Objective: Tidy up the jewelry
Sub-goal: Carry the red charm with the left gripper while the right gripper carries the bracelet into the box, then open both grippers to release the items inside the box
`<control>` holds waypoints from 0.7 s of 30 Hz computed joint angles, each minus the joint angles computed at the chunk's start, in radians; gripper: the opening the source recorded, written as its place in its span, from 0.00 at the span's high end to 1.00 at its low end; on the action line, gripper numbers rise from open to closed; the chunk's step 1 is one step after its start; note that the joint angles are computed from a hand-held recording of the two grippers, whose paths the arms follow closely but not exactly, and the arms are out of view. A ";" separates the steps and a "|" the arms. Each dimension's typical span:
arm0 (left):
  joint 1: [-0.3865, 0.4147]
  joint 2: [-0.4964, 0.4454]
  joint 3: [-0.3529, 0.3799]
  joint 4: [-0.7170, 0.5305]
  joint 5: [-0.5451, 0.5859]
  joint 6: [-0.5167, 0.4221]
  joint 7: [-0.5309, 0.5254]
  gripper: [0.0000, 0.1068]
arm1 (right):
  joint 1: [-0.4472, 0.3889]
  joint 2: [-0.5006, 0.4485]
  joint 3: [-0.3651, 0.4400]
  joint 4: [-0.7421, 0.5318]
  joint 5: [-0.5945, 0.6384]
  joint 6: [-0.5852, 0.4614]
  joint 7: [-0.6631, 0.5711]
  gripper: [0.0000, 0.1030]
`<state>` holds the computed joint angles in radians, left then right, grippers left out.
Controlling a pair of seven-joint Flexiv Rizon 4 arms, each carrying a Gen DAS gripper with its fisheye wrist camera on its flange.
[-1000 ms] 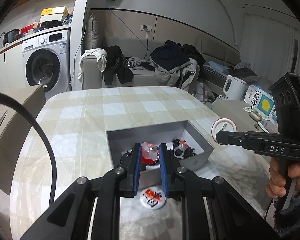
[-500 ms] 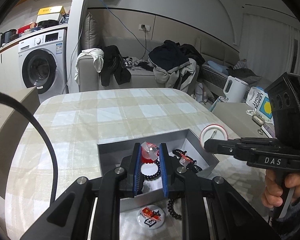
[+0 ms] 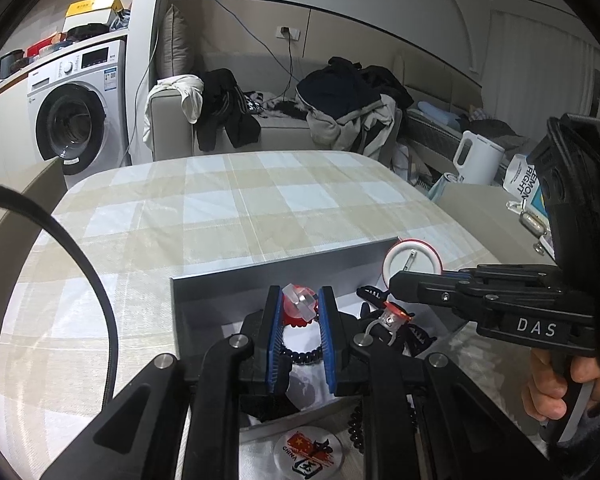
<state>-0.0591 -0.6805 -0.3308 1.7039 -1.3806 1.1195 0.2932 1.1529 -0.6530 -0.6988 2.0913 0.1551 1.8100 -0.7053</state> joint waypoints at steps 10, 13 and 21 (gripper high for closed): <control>0.001 -0.010 -0.003 -0.003 0.052 0.010 -0.026 0.89 | -0.030 -0.011 0.024 -0.027 -0.018 -0.006 0.004 0.94; 0.005 -0.012 -0.005 -0.001 0.070 0.009 -0.036 0.89 | -0.050 -0.012 0.044 -0.040 -0.026 -0.004 0.001 0.94; 0.018 -0.010 -0.021 0.009 0.084 0.024 -0.038 0.89 | -0.044 -0.011 0.043 -0.042 -0.040 -0.014 -0.004 0.93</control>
<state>-0.0409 -0.6907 -0.3521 1.7132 -1.2967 1.1438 0.2555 1.1092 -0.6644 -0.6555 2.0489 0.1151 1.7963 -0.7097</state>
